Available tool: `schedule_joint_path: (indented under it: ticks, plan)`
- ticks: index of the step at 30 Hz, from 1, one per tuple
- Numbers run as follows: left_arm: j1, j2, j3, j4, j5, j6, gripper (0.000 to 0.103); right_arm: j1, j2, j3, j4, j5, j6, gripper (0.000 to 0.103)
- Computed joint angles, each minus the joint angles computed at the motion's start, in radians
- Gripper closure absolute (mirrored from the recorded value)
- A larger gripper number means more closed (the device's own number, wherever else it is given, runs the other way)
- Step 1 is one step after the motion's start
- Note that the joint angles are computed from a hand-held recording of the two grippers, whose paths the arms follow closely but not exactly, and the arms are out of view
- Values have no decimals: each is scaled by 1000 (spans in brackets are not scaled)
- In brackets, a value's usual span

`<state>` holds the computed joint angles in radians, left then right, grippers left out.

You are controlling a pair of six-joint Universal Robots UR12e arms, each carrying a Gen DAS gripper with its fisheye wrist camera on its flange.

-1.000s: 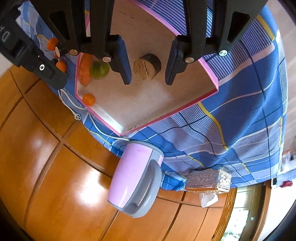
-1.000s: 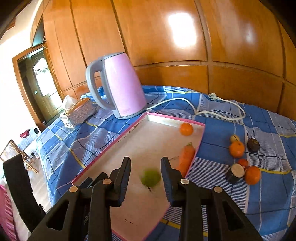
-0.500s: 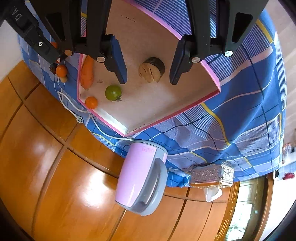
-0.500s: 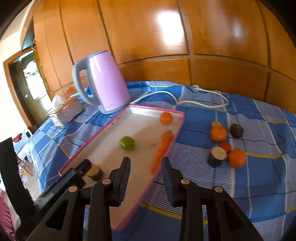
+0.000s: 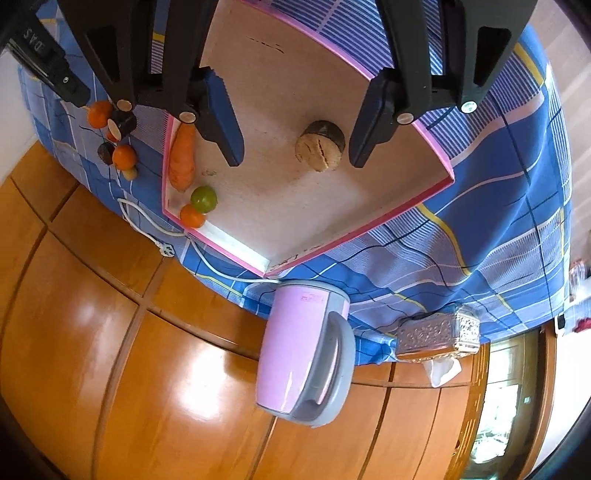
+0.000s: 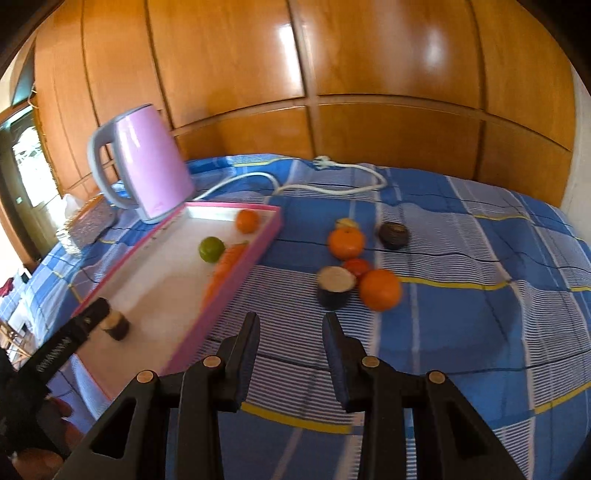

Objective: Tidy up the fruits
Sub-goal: 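Withdraw both open tools from the pink tray, then move the right tool onto the large orange beside the eggplant slice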

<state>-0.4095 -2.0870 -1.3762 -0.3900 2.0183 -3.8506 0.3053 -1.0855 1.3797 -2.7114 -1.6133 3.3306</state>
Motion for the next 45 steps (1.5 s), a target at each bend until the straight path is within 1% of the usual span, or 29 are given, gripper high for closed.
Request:
schedule_joint_path:
  ticks: [5, 10, 13, 19, 23, 27, 30, 32, 34, 36, 39, 41, 45]
  plan:
    - [-4, -4, 2, 28, -15, 44, 43, -21, -9, 18, -1, -38, 34, 67]
    - [-9, -12, 7, 69, -54, 122, 43, -43, -7, 28, 11, -64, 114, 67]
    - [-17, -19, 15, 89, -68, 174, 43, -53, -7, 29, 23, -52, 138, 67]
    - [-33, -35, 35, 106, -98, 283, 43, -63, -1, 25, 39, -23, 155, 67]
    - [-40, -43, 45, 108, -113, 337, 43, -67, 8, 14, 68, -2, 149, 67]
    - [-46, -49, 52, 106, -133, 377, 43, -71, 12, 11, 61, 14, 152, 67]
    - [-50, -53, 59, 98, -145, 399, 43, -73, 19, 4, 49, 25, 158, 66]
    - [-53, -57, 64, 92, -149, 415, 43, -73, 23, -1, 39, 29, 155, 64]
    - [-55, -59, 66, 92, -149, 428, 43, -73, 29, -6, 22, 38, 148, 59]
    - [-57, -60, 67, 91, -152, 441, 43, -70, 38, -18, 14, 40, 131, 58]
    - [-58, -63, 73, 80, -161, 449, 43, -68, 54, -40, 23, 40, 113, 58]
    - [-58, -65, 77, 71, -164, 446, 43, -65, 64, -56, 36, 21, 105, 58]
    - [-57, -68, 82, 63, -167, 449, 43, -69, 80, -77, 46, 20, 116, 58]
